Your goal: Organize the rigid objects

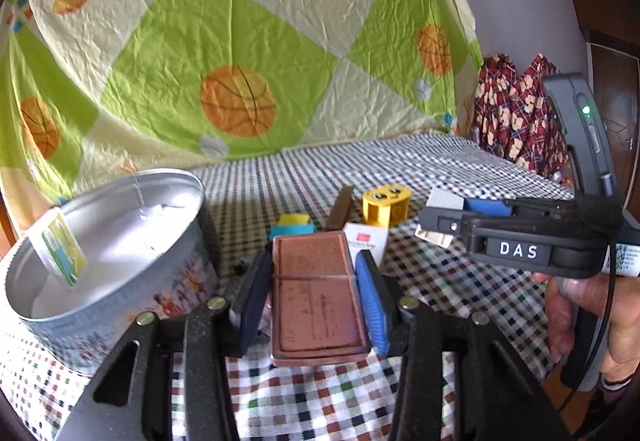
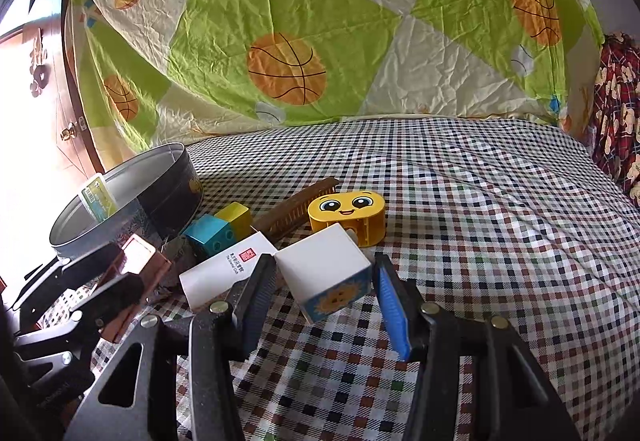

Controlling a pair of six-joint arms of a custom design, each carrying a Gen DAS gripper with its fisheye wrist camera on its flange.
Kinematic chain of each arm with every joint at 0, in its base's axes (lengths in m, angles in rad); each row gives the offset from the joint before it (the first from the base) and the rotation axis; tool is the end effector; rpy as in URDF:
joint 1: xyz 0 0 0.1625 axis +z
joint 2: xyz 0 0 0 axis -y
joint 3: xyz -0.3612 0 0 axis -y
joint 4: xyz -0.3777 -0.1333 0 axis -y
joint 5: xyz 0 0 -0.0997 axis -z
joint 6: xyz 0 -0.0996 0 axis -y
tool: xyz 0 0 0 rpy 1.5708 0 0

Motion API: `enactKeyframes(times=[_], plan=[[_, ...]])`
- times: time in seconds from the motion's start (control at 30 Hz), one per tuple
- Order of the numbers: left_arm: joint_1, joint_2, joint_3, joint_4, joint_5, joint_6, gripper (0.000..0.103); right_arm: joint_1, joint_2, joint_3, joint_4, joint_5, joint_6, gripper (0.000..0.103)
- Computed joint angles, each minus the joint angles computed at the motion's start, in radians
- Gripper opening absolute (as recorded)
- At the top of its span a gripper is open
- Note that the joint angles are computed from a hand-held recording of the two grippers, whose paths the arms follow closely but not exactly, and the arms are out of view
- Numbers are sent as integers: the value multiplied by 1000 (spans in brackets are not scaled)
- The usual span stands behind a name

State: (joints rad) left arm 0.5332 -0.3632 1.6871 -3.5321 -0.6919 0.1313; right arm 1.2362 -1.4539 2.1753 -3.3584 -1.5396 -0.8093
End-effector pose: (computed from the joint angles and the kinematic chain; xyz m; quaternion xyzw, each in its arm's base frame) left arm -0.3651 -0.4593 -0.0672 0.3630 0.7903 -0.4318 0.2391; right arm -0.0226 -0.4803 0.3109 0.2102 -0.8351 0.4345 0.2637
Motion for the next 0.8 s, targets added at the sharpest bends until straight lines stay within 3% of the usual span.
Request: enactKeyframes(times=[0.23, 0.8], plan=[[-9, 26, -16, -152, 59, 91, 43, -2, 1, 7, -28, 5, 0, 52], [4, 40, -29, -266, 103, 124, 43, -4, 21, 44, -173, 13, -13, 52]])
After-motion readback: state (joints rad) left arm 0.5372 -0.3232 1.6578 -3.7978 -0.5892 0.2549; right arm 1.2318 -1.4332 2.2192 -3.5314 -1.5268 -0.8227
